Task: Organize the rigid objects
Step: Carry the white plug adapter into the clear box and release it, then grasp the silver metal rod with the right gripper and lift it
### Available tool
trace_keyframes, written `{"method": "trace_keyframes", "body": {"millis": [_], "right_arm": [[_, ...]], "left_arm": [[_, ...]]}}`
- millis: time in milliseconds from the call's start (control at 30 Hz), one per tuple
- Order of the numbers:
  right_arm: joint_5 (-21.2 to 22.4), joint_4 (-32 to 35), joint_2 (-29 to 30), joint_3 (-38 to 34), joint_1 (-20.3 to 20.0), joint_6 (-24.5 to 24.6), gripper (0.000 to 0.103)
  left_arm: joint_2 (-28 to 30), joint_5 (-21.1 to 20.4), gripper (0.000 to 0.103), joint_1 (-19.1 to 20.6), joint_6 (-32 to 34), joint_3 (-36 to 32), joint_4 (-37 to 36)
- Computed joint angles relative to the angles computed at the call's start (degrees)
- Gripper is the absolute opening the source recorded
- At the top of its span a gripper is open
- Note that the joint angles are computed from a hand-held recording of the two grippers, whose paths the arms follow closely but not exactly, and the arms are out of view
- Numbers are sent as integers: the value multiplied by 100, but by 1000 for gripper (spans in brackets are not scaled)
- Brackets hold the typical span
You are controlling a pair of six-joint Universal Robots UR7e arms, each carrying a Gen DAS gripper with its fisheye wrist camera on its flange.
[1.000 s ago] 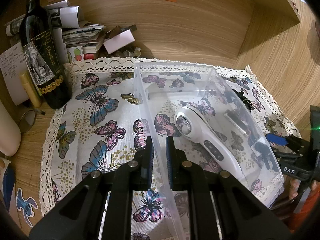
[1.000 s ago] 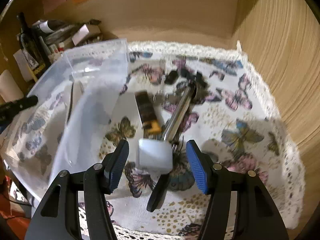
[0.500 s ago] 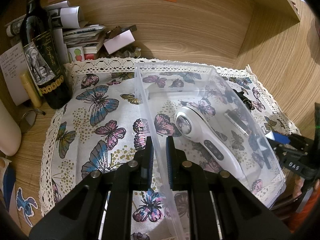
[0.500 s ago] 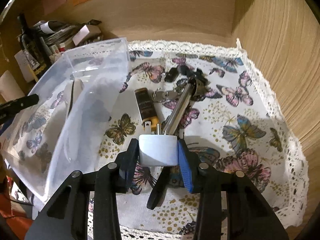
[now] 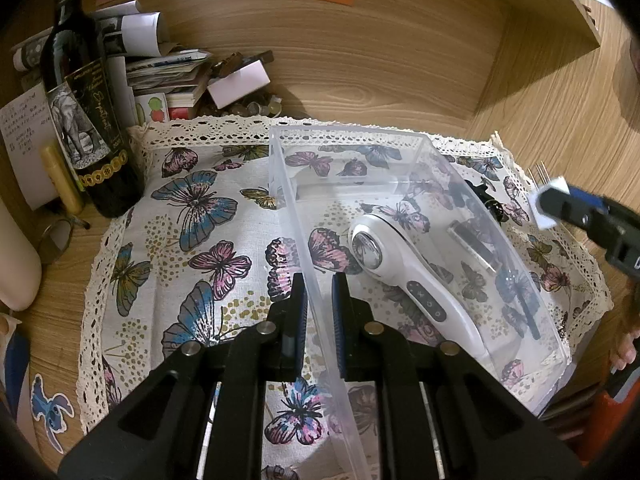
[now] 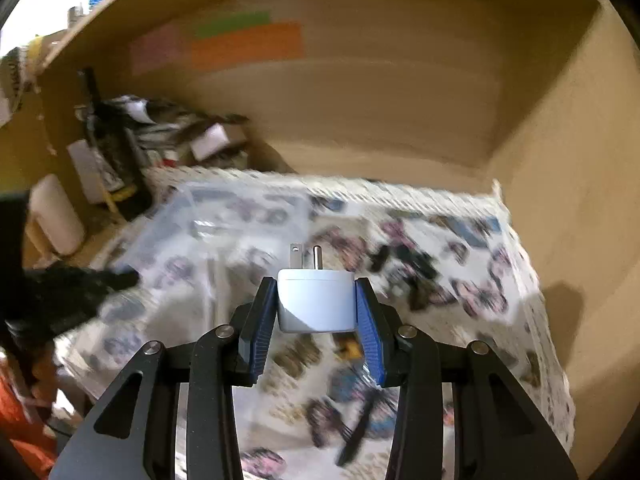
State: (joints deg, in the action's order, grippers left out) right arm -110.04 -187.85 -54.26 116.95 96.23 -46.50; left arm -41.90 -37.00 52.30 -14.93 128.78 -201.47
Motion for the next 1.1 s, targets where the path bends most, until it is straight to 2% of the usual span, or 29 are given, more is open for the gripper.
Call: {"method": "trace_keyframes", "body": {"millis": [233, 600, 733, 1100], "right_arm": [[80, 353, 344, -220, 245, -283, 36], [-326, 1514, 760, -596, 404, -283, 36], [-426, 1320, 843, -560, 445, -405, 36], [-344, 1171, 699, -516, 431, -342, 36]], "left_arm": [[-4, -10, 12, 7, 22, -6, -13], [3, -42, 12, 32, 105, -34, -69], [21, -43, 12, 32, 136, -35, -106], [25, -51, 12, 32, 148, -24, -135]]}}
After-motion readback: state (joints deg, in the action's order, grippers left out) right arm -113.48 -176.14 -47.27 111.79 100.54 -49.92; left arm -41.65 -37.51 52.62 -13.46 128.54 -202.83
